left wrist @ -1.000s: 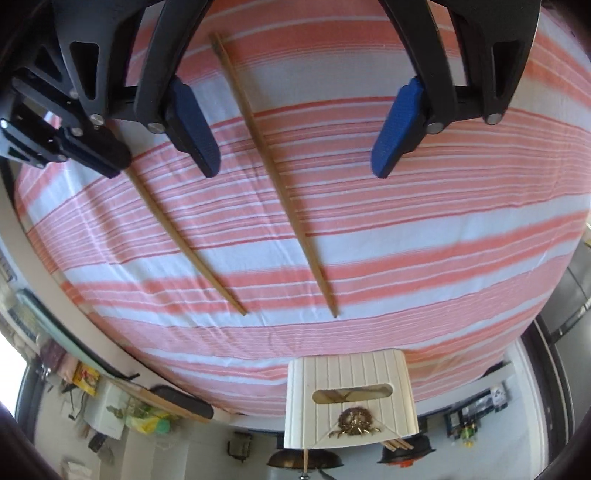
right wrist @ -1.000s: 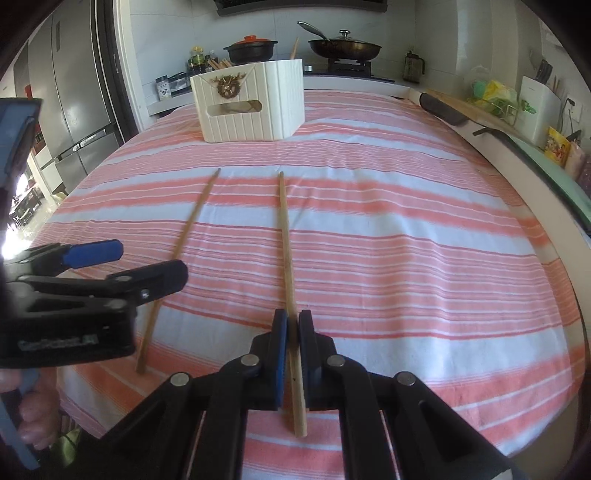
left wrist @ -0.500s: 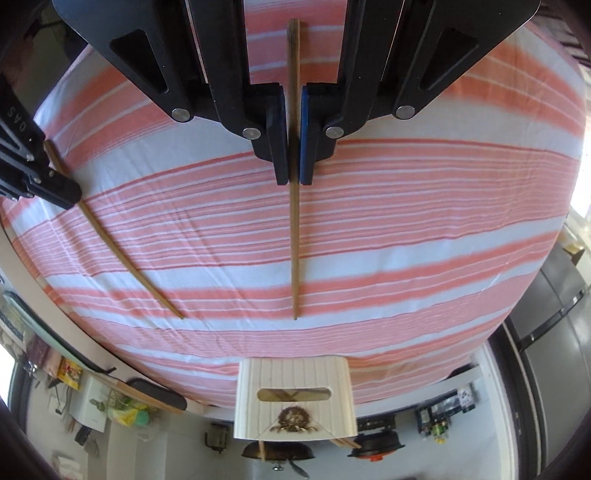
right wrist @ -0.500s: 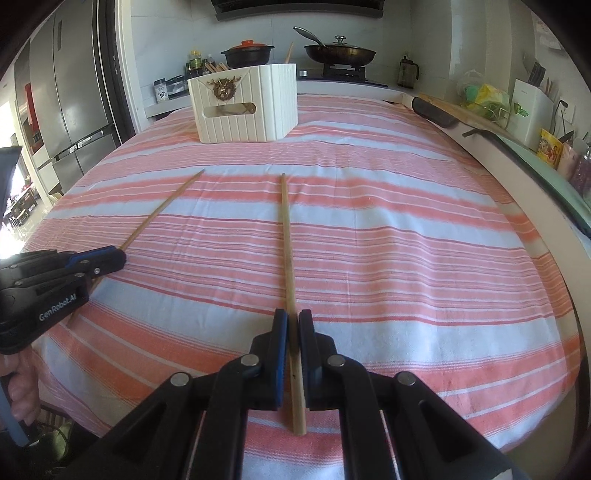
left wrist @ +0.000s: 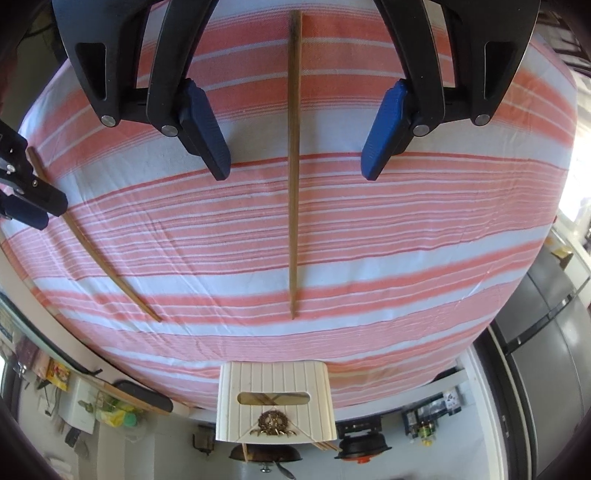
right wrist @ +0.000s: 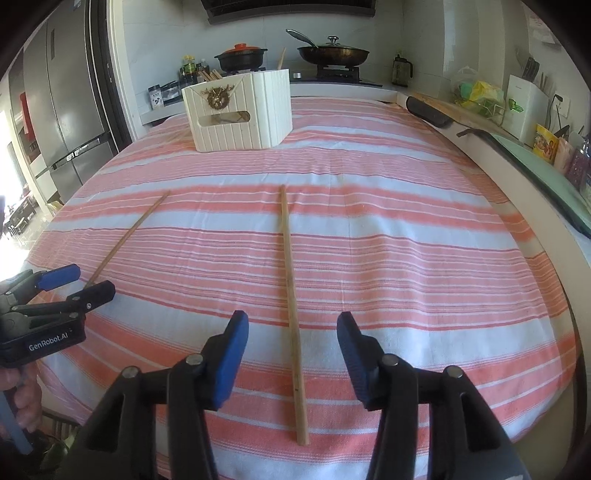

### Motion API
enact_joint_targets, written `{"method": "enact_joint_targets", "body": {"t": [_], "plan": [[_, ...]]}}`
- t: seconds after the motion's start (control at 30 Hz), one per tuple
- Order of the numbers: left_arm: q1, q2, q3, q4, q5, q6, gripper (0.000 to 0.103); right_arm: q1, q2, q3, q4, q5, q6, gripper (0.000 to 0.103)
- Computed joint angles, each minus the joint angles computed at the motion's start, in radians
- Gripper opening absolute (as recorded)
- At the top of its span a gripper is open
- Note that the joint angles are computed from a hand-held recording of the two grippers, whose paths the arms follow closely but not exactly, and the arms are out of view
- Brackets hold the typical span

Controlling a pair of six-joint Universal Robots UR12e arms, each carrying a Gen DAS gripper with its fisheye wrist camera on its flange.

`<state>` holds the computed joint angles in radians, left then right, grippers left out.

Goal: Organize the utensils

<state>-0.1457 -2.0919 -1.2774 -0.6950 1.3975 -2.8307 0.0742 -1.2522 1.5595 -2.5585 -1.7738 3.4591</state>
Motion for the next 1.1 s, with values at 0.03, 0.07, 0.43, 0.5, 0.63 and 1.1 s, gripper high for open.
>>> {"method": "enact_joint_targets", "body": {"t": [0.03, 0.07, 0.43, 0.5, 0.63, 1.1], "plan": [[-0.001, 0.0, 0.0, 0.001, 0.003, 0.002, 0.077, 0.0, 0.001, -0.001, 0.003, 0.002, -0.001, 0.051], [-0.001, -0.001, 0.001, 0.003, 0.006, 0.003, 0.078, 0.0, 0.003, -0.002, 0.007, 0.001, -0.002, 0.051], [-0.003, -0.002, -0.007, 0.029, 0.017, 0.004, 0.084, 0.014, 0.02, -0.021, 0.039, -0.036, -0.056, 0.053], [0.0, -0.003, -0.006, 0.027, 0.009, -0.001, 0.086, 0.014, 0.02, -0.02, 0.037, -0.037, -0.058, 0.053], [0.005, -0.007, 0.0, 0.02, -0.002, -0.009, 0.09, 0.021, 0.026, -0.035, 0.067, -0.059, -0.064, 0.053], [0.007, -0.013, 0.005, 0.021, 0.0, -0.026, 0.098, 0.048, 0.042, -0.067, 0.116, -0.148, -0.114, 0.052]]}}
